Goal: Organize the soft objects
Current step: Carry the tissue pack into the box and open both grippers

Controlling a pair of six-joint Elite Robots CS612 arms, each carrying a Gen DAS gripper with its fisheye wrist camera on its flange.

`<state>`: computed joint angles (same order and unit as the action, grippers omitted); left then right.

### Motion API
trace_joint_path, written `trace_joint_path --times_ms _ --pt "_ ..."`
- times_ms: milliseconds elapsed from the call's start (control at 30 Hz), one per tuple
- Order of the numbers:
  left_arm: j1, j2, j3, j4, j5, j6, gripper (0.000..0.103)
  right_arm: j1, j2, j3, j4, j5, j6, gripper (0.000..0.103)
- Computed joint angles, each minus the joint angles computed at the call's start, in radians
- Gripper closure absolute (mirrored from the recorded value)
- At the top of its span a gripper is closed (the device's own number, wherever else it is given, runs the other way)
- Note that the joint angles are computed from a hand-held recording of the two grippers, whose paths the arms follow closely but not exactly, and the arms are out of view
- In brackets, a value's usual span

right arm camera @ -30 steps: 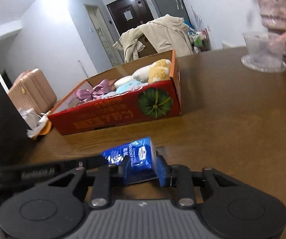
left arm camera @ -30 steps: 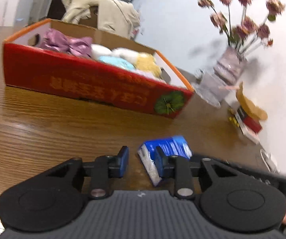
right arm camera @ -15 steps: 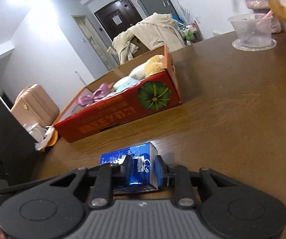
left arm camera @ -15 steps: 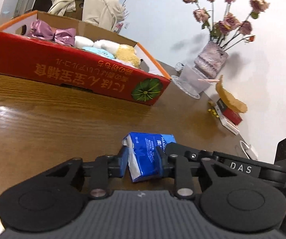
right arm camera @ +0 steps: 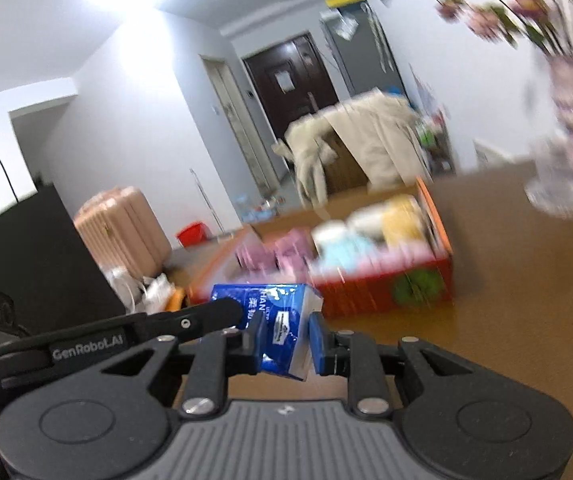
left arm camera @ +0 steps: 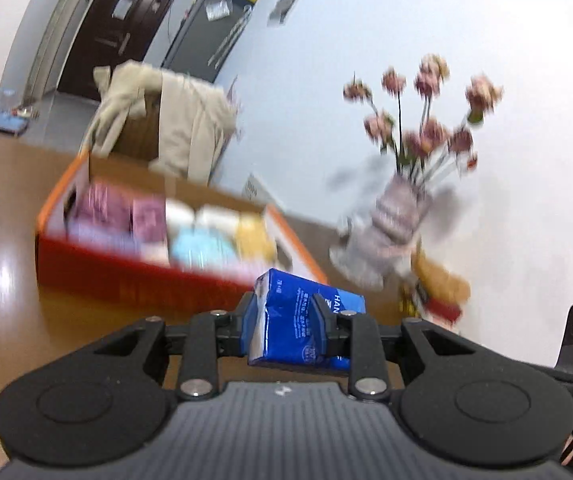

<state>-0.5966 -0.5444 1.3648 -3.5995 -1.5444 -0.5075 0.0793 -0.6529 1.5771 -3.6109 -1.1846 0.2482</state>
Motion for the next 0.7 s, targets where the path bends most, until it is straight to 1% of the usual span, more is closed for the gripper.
trace_joint_path --times_ms 67,167,267,367,433,467,500,567,600,633,700 --pt "0.022 0.013 -0.058 0.023 -0.009 0.000 0.074 0.007 0.016 -0.068 0.026 -0.003 0.006 0.081" --pt "0.055 0.048 -0.161 0.081 -0.016 -0.002 0.074 0.014 0.059 -0.202 0.112 0.007 0.034 0.081" --pt "0.088 0.104 -0.285 0.176 -0.040 -0.029 0.074 0.024 0.113 -0.344 0.236 -0.004 0.044 0.081" --pt "0.111 0.157 -0.390 0.276 -0.052 -0.060 0.075 0.035 0.180 -0.491 0.373 -0.023 0.041 0.081" --pt "0.122 0.189 -0.453 0.358 -0.062 -0.065 0.075 0.043 0.226 -0.581 0.451 -0.045 0.040 0.081" --pt "0.124 0.201 -0.476 0.396 -0.054 -0.060 0.075 0.045 0.246 -0.616 0.487 -0.050 0.041 0.081" --pt "0.125 0.213 -0.496 0.424 -0.040 -0.043 0.075 0.046 0.266 -0.658 0.539 -0.050 0.043 0.081" --pt "0.127 0.232 -0.522 0.470 -0.028 -0.027 0.074 0.048 0.301 -0.719 0.604 -0.049 0.047 0.081" --pt "0.129 0.235 -0.522 0.482 -0.031 -0.026 0.075 0.049 0.312 -0.735 0.631 -0.054 0.035 0.084" --pt "0.131 0.240 -0.527 0.498 -0.036 -0.025 0.075 0.054 0.319 -0.749 0.662 -0.075 0.016 0.086" --pt "0.131 0.248 -0.536 0.532 -0.046 -0.008 0.075 0.062 0.324 -0.758 0.701 -0.117 -0.024 0.087"
